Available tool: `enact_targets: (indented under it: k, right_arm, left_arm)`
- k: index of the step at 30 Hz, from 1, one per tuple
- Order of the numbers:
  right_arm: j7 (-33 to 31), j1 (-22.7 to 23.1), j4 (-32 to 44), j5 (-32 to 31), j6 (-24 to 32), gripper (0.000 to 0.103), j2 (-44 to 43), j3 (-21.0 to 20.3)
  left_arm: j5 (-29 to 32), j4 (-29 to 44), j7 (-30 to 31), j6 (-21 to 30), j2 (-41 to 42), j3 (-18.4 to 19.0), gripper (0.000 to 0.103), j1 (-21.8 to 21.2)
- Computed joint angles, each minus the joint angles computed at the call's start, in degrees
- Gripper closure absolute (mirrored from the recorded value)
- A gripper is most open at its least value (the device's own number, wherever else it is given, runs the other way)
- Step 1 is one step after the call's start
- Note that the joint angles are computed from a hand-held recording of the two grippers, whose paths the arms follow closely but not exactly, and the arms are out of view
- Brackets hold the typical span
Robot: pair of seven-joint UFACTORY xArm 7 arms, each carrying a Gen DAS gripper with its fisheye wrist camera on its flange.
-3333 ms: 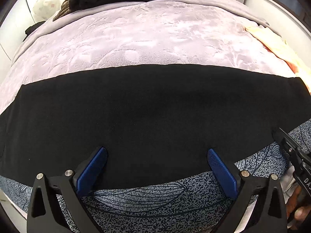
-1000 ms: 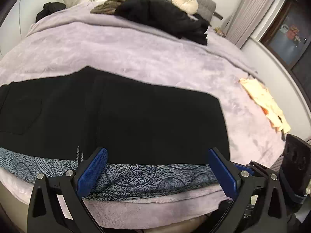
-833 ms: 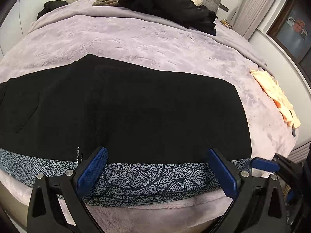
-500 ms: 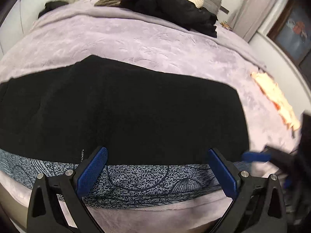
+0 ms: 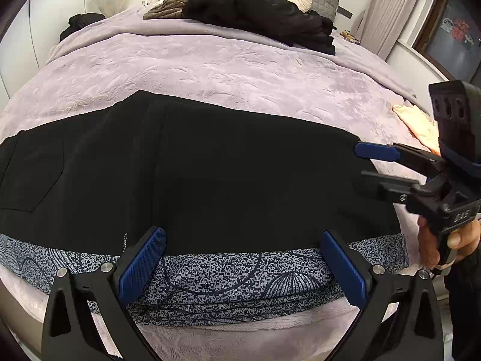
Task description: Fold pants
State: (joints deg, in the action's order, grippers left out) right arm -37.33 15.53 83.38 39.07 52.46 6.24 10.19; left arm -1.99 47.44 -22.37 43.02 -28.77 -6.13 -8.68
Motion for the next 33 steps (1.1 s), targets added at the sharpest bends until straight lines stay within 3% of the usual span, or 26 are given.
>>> enact_targets:
  k: [4, 7, 9, 10, 13, 18, 21, 25, 28, 33]
  right_arm:
    - [-2.6, 0.9, -4.5, -0.1, -3.7, 0.006, -5.1, 0.0]
    - [-6.1, 2.4, -8.7, 5.0, -2.5, 0.006, -8.6, -2.2]
    - [-3.6, 0.8, -10.8, 0.3, -2.8, 0.006, -9.4, 0.1]
    - [-2.2, 2.4, -12.0, -3.7, -4.4, 0.006, -9.9, -0.6]
    - [-0.9, 3.8, -13.2, -7.9, -6.7, 0.006, -11.6, -0.5]
    - [-0.4, 4.8, -10.7, -9.1, -9.8, 0.006, -12.0, -1.3]
    - [3.7, 4.6, -7.7, -11.9, -10.3, 0.006, -9.5, -1.2]
    - [15.3, 5.1, -2.3, -24.7, -6.0, 0.006, -3.5, 0.0]
    - [20.3, 6.9, -2.9, -35.3, -7.5, 0.003, -2.4, 0.8]
    - [16.5, 7.1, -0.8, -31.1, -7.4, 0.002, -3.2, 1.5]
  left_arm:
    - [1.1, 0.3, -0.3, 0.1, 0.5, -0.5, 0.0, 0.4]
    - [2.5, 0.3, -1.2, 0.0, 0.8, -1.2, 0.0, 0.8]
    - [3.4, 0.4, -1.7, 0.0, 1.1, -1.7, 0.0, 0.9]
    - [3.7, 0.5, -1.7, 0.0, 1.2, -1.7, 0.0, 0.8]
    - [4.5, 0.8, -2.0, 0.6, 1.0, -1.9, 0.0, 0.8]
    - [6.7, 1.1, -4.4, 1.0, -2.2, -2.9, 0.0, 1.8]
    - [6.6, 1.6, -4.4, 2.9, -0.5, -2.2, 0.0, 2.0]
    - [10.5, 1.0, -5.9, 2.4, 0.8, -3.9, 0.0, 3.0]
    - [11.6, 1.5, -6.7, 3.2, 0.9, -4.3, 0.0, 2.7]
    - [10.0, -1.3, -6.5, 1.6, -4.5, -3.2, 0.0, 1.2]
